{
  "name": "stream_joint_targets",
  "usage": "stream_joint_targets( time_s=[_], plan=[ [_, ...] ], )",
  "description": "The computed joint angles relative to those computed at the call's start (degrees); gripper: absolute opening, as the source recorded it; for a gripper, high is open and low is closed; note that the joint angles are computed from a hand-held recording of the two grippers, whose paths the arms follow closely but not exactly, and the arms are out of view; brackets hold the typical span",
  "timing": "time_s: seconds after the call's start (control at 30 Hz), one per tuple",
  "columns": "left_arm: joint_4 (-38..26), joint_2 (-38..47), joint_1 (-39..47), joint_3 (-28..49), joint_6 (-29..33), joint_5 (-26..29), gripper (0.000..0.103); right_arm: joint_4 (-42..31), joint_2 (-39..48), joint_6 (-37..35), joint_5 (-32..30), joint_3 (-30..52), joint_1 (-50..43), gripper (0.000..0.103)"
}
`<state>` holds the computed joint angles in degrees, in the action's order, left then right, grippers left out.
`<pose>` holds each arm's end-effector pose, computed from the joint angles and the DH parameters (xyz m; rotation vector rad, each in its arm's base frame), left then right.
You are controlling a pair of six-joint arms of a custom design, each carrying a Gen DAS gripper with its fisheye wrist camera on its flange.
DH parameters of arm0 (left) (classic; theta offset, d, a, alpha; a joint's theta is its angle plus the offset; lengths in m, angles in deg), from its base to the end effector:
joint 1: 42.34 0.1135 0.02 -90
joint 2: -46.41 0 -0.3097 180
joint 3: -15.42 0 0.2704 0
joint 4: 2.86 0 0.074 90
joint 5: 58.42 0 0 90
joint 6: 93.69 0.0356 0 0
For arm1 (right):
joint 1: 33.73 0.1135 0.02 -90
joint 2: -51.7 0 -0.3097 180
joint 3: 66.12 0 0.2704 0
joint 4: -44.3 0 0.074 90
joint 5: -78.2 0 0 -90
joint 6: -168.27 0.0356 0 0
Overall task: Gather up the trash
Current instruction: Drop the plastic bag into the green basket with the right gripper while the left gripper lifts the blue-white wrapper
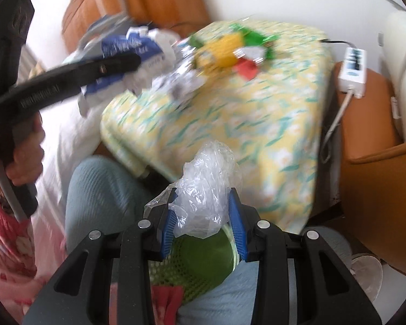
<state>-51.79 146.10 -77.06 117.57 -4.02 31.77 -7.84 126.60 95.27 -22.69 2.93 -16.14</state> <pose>0.3433 -0.2380 0.3509 0.7116 2.2942 -0.2926 0.2516 0.0868 0.2926 -0.0853 2.6254 0.4629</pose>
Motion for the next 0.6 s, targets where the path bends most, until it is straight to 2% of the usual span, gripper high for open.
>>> stream_joint_targets(
  time_s=[0.2,0.27,0.33,0.53,0.6],
  plan=[
    [0.54,-7.64,3.15,-9.48,-0.32,1.99,0.053,-1.35,5.53,-0.11,-2.33,-0.48,7.98,0.038],
    [0.79,-9.37,3.82,-12.23,0.16,2.49,0.053,-1.66,8.63,0.15,-2.03,-0.2,10.73,0.048],
    [0.77,-10.47,4.47,-14.64,0.57,3.13,0.053,-1.69,10.94,0.55,-0.7,0.38,12.73,0.078],
    [0.27,-12.26,6.02,-21.6,1.48,5.29,0.053,-1.81,11.15,3.41,3.94,2.25,14.11,0.093],
    [0.14,-12.77,5.91,-23.65,1.69,5.63,0.053,-1.85,9.8,4.39,7.23,3.16,13.53,0.094]
  ],
)
